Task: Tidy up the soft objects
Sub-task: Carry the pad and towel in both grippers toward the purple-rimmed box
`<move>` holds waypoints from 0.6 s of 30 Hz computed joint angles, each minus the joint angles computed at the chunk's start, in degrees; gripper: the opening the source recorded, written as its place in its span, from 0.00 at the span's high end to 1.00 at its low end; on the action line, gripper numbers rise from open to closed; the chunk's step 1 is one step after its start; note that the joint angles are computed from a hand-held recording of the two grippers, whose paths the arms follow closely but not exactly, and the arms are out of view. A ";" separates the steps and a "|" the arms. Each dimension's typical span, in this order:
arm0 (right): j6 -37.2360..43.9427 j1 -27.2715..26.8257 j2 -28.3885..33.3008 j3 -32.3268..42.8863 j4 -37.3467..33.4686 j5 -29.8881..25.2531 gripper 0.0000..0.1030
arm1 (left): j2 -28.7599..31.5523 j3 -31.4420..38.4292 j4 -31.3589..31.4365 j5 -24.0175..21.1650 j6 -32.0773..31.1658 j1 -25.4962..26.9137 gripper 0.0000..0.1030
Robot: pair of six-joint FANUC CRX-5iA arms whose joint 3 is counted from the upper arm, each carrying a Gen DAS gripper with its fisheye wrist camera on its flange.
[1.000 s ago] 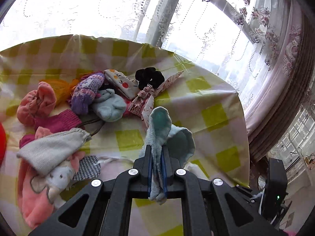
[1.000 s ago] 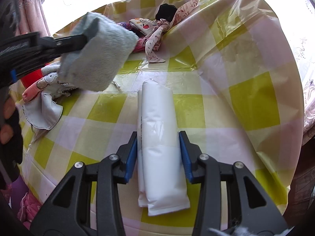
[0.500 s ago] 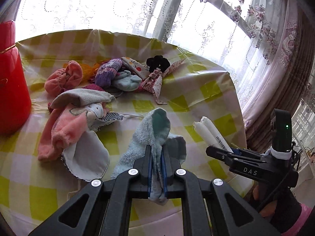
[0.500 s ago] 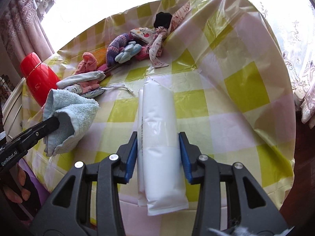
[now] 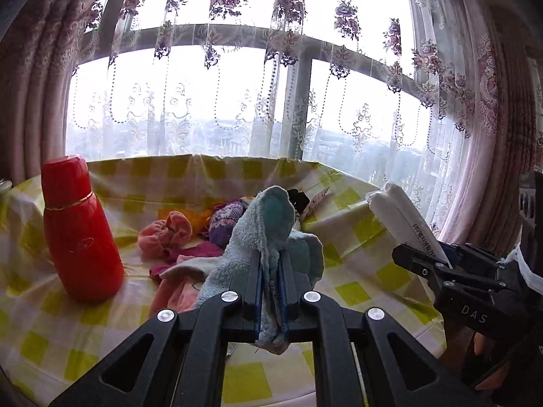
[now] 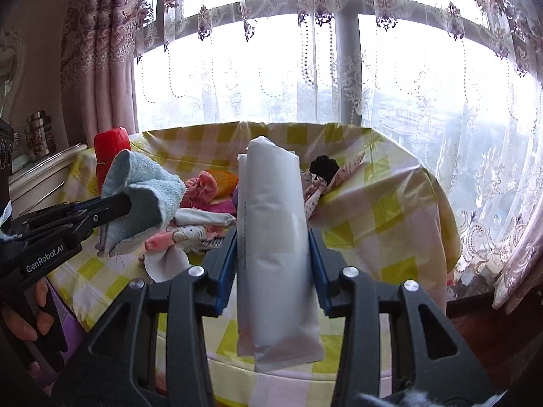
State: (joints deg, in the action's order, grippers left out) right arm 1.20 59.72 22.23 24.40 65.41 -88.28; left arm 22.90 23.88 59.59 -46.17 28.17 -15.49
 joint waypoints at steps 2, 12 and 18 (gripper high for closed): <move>1.45 0.35 0.99 1.78 1.48 -0.45 0.57 | -1.67 -2.46 2.43 2.59 -3.25 -0.12 0.92; 9.69 1.02 6.51 11.73 3.06 0.61 0.57 | -5.36 -6.93 7.21 5.01 -9.96 0.74 0.92; 14.49 1.23 9.57 17.35 1.81 3.97 0.57 | -7.45 -9.67 5.60 5.23 -11.77 3.28 0.92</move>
